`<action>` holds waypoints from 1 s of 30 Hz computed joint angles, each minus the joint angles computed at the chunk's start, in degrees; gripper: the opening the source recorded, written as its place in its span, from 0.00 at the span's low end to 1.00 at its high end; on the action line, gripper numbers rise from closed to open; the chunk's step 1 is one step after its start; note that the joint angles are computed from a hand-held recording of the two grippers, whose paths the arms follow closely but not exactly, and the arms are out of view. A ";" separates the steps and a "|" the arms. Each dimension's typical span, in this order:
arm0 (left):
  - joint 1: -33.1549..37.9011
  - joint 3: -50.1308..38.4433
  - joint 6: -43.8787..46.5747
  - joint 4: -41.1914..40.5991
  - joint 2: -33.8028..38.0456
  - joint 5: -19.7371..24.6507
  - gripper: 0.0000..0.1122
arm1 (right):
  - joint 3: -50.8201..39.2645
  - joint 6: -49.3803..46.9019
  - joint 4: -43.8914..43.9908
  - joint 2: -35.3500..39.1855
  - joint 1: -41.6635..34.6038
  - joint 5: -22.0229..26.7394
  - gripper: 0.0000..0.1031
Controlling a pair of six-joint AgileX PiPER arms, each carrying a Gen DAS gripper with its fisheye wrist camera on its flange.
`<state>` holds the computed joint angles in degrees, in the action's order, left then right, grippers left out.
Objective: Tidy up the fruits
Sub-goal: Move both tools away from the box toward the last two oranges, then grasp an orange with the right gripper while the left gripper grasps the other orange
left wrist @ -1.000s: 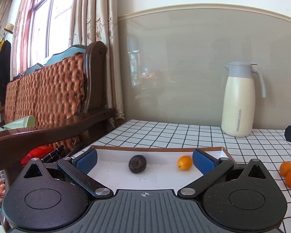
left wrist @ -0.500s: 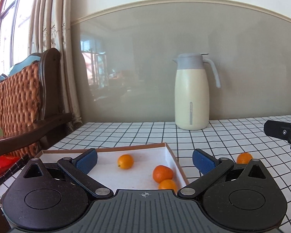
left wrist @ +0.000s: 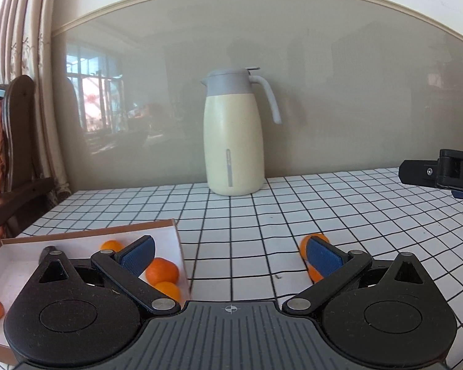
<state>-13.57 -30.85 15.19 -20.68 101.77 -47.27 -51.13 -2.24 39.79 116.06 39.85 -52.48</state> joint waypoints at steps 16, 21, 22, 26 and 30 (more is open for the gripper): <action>4.93 -3.68 -1.62 -3.37 1.48 2.91 0.92 | -16.26 -16.35 7.21 8.54 -0.08 18.45 0.94; 6.33 -4.39 -1.63 -2.45 2.27 3.02 0.92 | -24.87 -30.03 18.60 12.39 0.72 23.81 0.91; 6.60 -4.84 -1.82 -2.07 2.53 3.37 0.92 | -25.94 -32.17 20.32 12.85 0.77 24.58 0.90; 6.81 -5.86 -3.10 -1.24 2.99 4.24 0.92 | -29.97 -46.48 32.04 14.85 1.67 23.60 0.87; 5.63 -6.58 -2.54 -1.85 3.82 3.95 0.92 | -29.84 -49.68 34.55 14.70 0.85 23.31 0.88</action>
<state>-7.94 -37.43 12.65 -22.53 105.59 -43.32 -80.97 -51.92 74.34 130.77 40.70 -29.16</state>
